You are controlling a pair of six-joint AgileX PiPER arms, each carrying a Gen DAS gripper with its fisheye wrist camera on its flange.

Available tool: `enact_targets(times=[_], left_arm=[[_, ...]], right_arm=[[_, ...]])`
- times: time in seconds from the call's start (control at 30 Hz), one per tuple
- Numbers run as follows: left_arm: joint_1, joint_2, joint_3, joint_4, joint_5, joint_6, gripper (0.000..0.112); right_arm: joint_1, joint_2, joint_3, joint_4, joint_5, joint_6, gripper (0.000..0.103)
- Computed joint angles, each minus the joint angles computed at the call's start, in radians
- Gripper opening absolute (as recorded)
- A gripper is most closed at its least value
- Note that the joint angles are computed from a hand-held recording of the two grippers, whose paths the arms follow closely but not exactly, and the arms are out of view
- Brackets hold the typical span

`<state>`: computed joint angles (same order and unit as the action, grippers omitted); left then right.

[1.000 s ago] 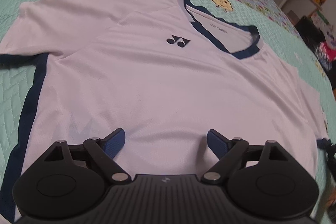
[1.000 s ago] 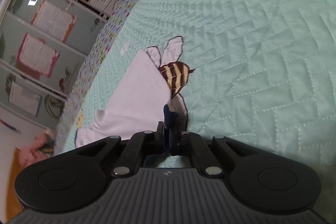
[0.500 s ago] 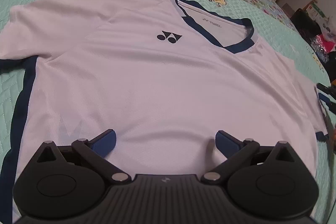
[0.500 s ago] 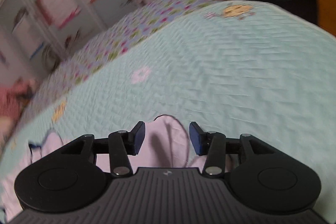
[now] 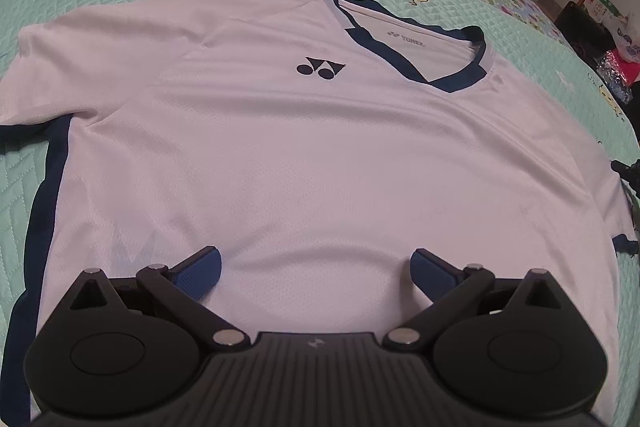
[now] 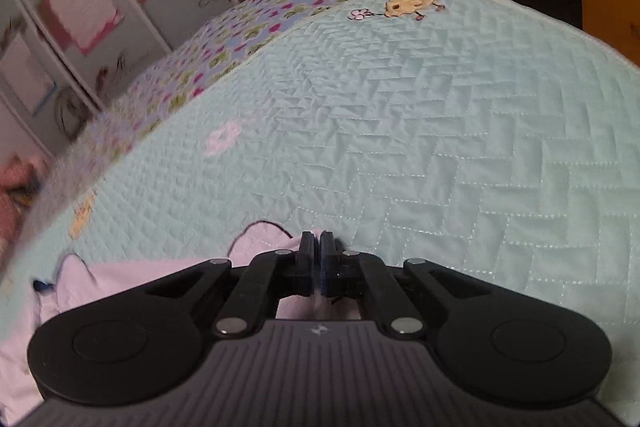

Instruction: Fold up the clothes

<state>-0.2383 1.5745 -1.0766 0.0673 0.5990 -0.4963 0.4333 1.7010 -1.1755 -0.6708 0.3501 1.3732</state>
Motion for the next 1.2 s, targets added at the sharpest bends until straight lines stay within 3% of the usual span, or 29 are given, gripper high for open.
enact_targets(times=[0.07, 0.2, 0.23, 0.37, 0.43, 0.5, 0.57, 0.63, 0.7, 0.73, 0.77, 0.8, 0.87, 0.93, 1.03, 1.13, 1.2], left_arm=[[0.001, -0.002, 0.004, 0.000, -0.004, 0.003, 0.103], [0.003, -0.010, 0.017, -0.002, -0.019, 0.012, 0.103], [0.006, -0.011, 0.019, -0.008, -0.021, 0.021, 0.103], [0.053, -0.034, 0.038, -0.127, -0.039, 0.128, 0.103], [0.110, -0.064, 0.058, -0.257, -0.050, 0.222, 0.091], [0.188, -0.094, 0.076, -0.456, -0.052, 0.395, 0.076], [0.235, -0.085, 0.052, -0.543, -0.039, 0.492, 0.073], [0.249, -0.029, -0.003, -0.471, -0.049, 0.465, 0.072], [0.253, 0.031, -0.066, -0.359, -0.053, 0.398, 0.074], [0.265, 0.047, -0.092, -0.342, -0.036, 0.372, 0.064], [0.278, 0.063, -0.116, -0.330, -0.018, 0.348, 0.063], [0.290, 0.079, -0.143, -0.316, 0.002, 0.320, 0.064], [0.309, 0.095, -0.182, -0.334, 0.021, 0.327, 0.064], [0.322, 0.097, -0.209, -0.427, 0.012, 0.428, 0.064], [0.310, 0.176, -0.333, -0.430, 0.009, 0.456, 0.065], [0.334, 0.300, -0.449, -0.471, -0.040, 0.471, 0.065], [0.332, 0.411, -0.561, -0.339, -0.040, 0.349, 0.065]], right_arm=[[0.038, 0.013, -0.020, -0.087, 0.063, 0.081, 0.002], [0.001, -0.005, 0.014, -0.058, -0.005, 0.091, 0.003], [0.006, -0.014, 0.009, -0.064, 0.020, 0.116, 0.007], [0.176, -0.038, -0.022, -0.342, 0.366, 0.428, 0.030], [0.262, -0.068, -0.022, -0.386, 0.412, 0.468, 0.030], [0.303, -0.105, -0.035, -0.288, 0.298, 0.359, 0.033], [0.290, -0.092, -0.043, -0.093, 0.100, 0.207, 0.033], [0.276, -0.028, -0.065, 0.107, -0.071, 0.094, 0.033], [0.259, 0.068, -0.112, 0.307, -0.139, -0.025, 0.033], [0.255, 0.117, -0.156, 0.403, -0.132, -0.075, 0.032], [0.243, 0.146, -0.192, 0.460, -0.090, -0.097, 0.013], [0.237, 0.171, -0.241, 0.477, -0.030, -0.080, 0.006], [0.257, 0.187, -0.326, 0.397, 0.063, -0.053, 0.009], [0.272, 0.224, -0.396, 0.390, 0.047, -0.100, 0.009], [0.265, 0.307, -0.500, 0.633, -0.040, -0.370, 0.009], [0.222, 0.501, -0.760, 0.932, 0.032, -0.558, 0.009], [0.174, 0.626, -0.910, 1.132, 0.121, -0.688, 0.003]])
